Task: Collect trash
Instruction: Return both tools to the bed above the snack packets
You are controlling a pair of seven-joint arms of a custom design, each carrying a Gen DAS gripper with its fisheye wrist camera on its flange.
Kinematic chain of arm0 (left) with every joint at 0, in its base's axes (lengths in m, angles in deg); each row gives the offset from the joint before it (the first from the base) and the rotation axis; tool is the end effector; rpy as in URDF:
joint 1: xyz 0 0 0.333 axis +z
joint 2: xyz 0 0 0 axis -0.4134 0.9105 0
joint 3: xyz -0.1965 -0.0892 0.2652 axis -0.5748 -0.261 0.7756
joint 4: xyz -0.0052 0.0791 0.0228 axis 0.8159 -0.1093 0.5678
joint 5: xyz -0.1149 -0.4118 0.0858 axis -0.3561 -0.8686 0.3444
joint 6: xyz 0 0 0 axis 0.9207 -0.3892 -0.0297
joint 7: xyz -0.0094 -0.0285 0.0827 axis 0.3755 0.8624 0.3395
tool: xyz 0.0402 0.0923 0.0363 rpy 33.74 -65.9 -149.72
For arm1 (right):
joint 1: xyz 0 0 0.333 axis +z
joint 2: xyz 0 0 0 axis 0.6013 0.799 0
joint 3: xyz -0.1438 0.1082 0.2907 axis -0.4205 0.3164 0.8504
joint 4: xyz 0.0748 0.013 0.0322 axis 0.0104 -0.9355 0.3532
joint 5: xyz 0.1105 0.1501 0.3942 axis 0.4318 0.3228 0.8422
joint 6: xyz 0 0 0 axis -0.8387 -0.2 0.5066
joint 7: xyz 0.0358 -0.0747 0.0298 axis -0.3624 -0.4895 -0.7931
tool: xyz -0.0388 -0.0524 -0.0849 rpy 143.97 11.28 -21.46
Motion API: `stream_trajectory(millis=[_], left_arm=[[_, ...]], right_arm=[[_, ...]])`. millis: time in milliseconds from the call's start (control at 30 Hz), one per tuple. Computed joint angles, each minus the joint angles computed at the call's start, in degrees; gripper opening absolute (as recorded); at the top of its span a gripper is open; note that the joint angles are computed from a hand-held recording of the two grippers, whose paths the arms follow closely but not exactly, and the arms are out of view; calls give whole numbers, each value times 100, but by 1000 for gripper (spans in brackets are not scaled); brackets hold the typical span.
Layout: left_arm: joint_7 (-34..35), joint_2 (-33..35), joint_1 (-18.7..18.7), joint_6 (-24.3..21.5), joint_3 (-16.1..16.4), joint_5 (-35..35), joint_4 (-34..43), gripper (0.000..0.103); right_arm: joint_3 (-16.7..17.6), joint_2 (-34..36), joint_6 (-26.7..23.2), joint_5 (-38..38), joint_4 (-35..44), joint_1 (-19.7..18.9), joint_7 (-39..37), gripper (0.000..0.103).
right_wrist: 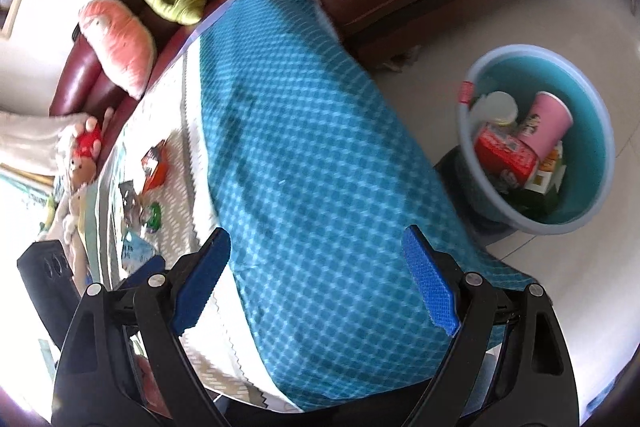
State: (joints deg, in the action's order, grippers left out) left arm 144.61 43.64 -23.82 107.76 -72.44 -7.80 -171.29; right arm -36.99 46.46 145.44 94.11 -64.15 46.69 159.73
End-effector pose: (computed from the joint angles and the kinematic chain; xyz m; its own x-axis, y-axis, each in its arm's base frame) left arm 0.5988 -0.0678 0.3756 -0.2460 -0.8906 0.3825 -0.9017 0.0655 -0.4274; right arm 0.6568 0.1553 0.3773 -0.2998 -0.8440 -0.4448 -0.8602 0.4407 -0.2566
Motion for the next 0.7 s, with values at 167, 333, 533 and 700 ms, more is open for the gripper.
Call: stream_trajectory(millis=[167,333,533,700], left_arm=[[343,-261,244,24,225,-343,-166,97],[507,-460,469,115,494,-421,-322,99],[447,-462,825,497,783,-255,-400,99],[21,-157,1206,591,916,36,-268,99]], right_arm=[[27,242,-200,-373,450,233,198,84],[184,789,-657,-550,1312,394,153,84],[397,1744,-1412,-816,2844,693,-202,84],[473,2600,-2158,-923,4198,988,-389,84]])
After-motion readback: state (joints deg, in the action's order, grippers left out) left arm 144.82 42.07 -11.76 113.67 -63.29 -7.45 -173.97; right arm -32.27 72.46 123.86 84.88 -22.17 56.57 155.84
